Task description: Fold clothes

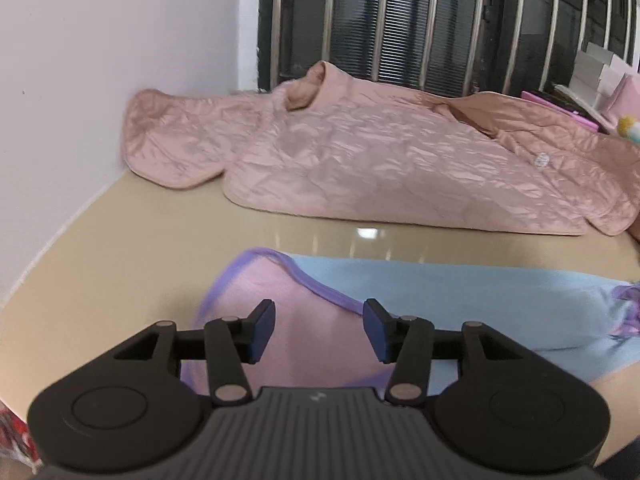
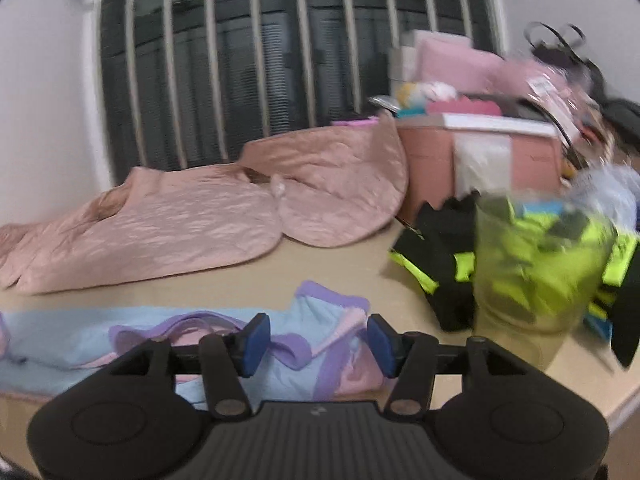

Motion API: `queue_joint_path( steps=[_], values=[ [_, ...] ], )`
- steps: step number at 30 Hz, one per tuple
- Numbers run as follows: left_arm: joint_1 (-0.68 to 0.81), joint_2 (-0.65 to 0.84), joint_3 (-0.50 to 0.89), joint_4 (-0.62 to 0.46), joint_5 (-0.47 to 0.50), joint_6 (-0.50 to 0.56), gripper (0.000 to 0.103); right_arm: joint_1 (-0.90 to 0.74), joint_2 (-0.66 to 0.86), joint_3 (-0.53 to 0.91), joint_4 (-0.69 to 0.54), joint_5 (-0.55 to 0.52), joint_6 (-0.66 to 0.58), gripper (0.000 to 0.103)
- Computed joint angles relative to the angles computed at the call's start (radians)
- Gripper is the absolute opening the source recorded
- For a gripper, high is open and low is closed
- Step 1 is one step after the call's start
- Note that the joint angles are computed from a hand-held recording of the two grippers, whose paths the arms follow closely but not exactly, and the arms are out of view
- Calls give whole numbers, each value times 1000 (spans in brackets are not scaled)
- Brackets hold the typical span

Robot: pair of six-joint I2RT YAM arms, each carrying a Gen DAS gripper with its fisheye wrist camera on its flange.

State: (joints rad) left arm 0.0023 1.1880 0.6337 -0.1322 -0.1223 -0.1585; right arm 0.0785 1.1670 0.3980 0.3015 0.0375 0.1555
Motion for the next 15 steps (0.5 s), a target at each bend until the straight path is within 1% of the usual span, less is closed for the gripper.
queue_joint_path(
  steps=[2, 3, 4, 5, 7, 8, 9, 10, 11, 12, 14, 15],
  values=[
    [-35, -12, -7, -2, -18, -10, 51, 25, 48, 30, -33, 75, 69, 54],
    [-50, -14, -9, 0, -26, -8, 54, 29, 85, 57, -66, 88, 117, 54],
    [-58, -11, -9, 4, -31, -6, 57, 26, 96, 51, -53, 78, 139, 54],
    [-65, -7, -9, 8, -35, -5, 58, 54, 106, 39, -24, 114, 117, 54],
    [-72, -9, -9, 3, -35, -7, 58, 116, 137, 18, 41, 190, 49, 51],
    [-74, -10, -10, 2, -35, -8, 58, 158, 159, -2, 102, 242, 9, 43],
    [-72, -16, -14, 2, -33, -11, 58, 190, 175, -25, 165, 266, -29, 25],
    [-68, -22, -17, 0, -30, -12, 58, 201, 174, -28, 172, 257, -50, 17],
    [-62, -29, -21, -1, -25, -12, 58, 213, 176, -14, 154, 262, -65, 12],
    [-54, -39, -26, -3, -19, -12, 58, 223, 176, 7, 124, 276, -73, 10],
    [-36, -61, -37, -9, -7, -9, 58, 216, 161, 39, 81, 263, -51, 9],
    [-27, -73, -43, -13, -2, -7, 59, 229, 135, 38, 90, 268, -60, 9]
  ],
)
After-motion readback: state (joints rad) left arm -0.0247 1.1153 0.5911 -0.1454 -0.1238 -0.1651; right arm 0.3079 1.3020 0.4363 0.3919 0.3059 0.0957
